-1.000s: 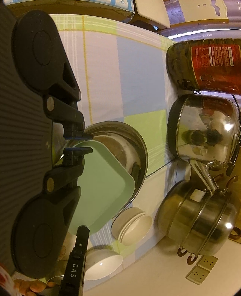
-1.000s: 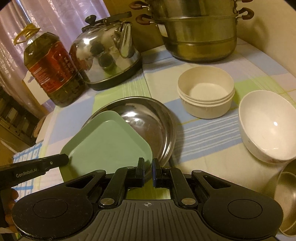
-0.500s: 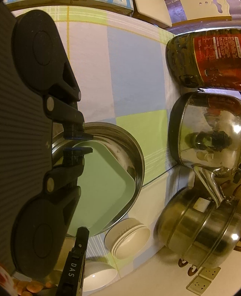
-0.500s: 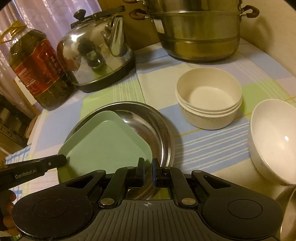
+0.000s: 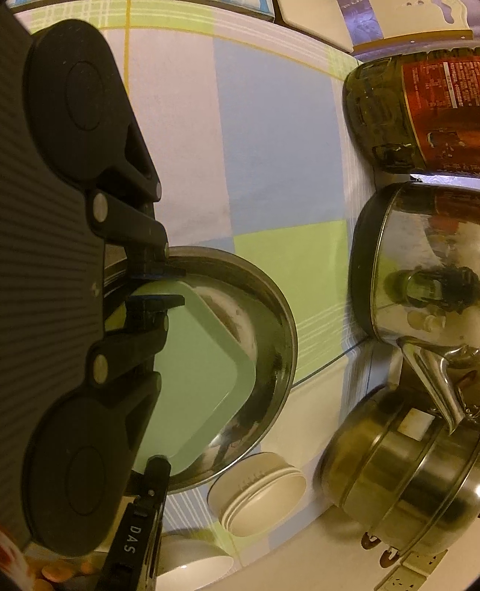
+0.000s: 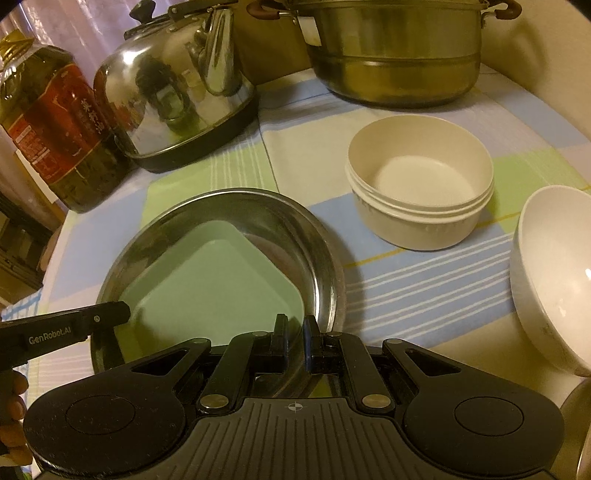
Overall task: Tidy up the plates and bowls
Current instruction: 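Lift the green plate with the left gripper and lower it into the steel plate, then open the left gripper and release the green plate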
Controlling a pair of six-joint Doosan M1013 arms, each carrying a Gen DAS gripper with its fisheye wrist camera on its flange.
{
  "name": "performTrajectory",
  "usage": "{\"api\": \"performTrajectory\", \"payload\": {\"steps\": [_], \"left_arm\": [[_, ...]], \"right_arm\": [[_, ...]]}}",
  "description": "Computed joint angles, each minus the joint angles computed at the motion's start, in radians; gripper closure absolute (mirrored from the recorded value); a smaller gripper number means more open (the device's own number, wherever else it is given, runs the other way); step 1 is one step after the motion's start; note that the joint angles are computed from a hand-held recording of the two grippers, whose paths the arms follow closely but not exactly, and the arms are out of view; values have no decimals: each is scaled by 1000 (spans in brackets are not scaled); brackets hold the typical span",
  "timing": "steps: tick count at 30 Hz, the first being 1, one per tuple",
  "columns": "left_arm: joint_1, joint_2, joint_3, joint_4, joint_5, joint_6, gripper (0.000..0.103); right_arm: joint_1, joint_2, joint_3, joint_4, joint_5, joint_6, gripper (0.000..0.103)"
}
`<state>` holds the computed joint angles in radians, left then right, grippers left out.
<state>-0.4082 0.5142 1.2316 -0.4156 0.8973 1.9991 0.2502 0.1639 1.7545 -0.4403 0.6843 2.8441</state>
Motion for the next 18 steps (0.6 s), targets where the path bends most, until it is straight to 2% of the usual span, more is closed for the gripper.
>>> {"api": "performTrajectory", "payload": {"steps": [6, 8, 10, 12, 15, 18], "left_arm": [[0, -1, 0, 3, -3, -6, 96], [2, -4, 2, -7, -5, 1, 93], [3, -9, 7, -18, -12, 7, 85], [4, -17, 13, -27, -20, 18, 84], [4, -33, 26, -34, -27, 26, 76], [10, -53, 40, -59, -28, 45, 72]], "right_arm": [[0, 0, 6, -17, -8, 23, 95], [-1, 1, 6, -18, -6, 39, 95], [-4, -4, 12, -16, -19, 52, 95], [-8, -12, 19, -15, -39, 61, 95], [0, -23, 27, -77, -51, 120, 94], [6, -39, 33, -96, -62, 146, 89]]}}
